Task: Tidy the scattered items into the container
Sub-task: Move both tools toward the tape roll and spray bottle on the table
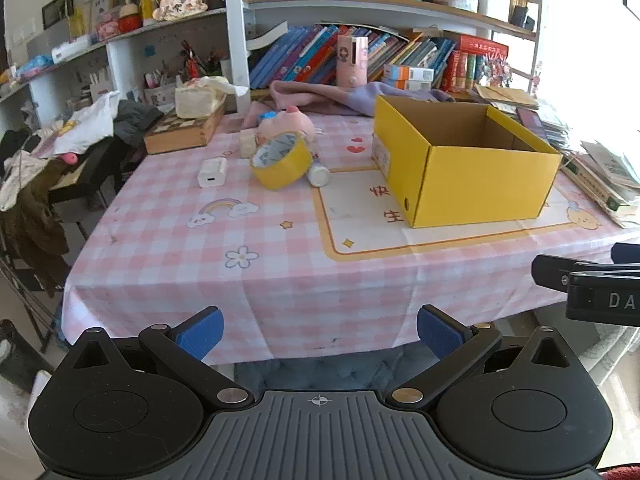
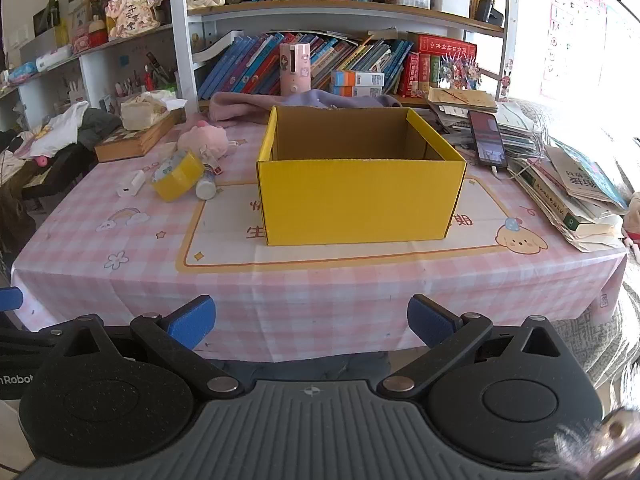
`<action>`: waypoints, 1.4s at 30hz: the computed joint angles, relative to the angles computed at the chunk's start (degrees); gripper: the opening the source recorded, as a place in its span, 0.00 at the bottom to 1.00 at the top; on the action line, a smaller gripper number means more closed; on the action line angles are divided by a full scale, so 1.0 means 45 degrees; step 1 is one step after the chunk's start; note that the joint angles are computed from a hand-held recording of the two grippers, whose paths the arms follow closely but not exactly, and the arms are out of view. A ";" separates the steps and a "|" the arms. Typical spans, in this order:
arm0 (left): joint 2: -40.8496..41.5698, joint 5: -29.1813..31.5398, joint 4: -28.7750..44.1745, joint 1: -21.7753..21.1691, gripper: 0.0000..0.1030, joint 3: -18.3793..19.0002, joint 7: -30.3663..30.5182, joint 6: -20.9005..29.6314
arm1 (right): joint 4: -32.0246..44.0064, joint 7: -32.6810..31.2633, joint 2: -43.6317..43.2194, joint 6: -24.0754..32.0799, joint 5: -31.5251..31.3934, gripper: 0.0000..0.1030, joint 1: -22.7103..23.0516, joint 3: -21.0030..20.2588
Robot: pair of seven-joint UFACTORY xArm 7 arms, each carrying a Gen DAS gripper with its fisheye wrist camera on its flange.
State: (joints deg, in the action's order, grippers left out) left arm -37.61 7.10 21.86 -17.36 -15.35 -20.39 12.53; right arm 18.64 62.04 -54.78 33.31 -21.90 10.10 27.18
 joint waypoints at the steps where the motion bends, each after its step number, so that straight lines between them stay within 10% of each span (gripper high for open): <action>1: -0.0013 -0.0010 -0.0013 -0.0038 1.00 0.0022 0.0012 0.0003 | -0.0004 -0.0003 -0.0005 0.0003 0.0008 0.99 0.0024 -0.0011; 42: -0.0546 -0.0015 -0.0469 0.0066 1.00 0.0389 0.0378 -0.0207 | 0.0360 -0.0418 0.0656 -0.0645 -0.0098 0.98 0.0056 0.0236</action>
State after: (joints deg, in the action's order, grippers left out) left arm -40.07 7.04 19.75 -17.06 -13.60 -18.69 11.60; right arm 20.26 60.16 -51.83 30.41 -22.34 10.35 28.25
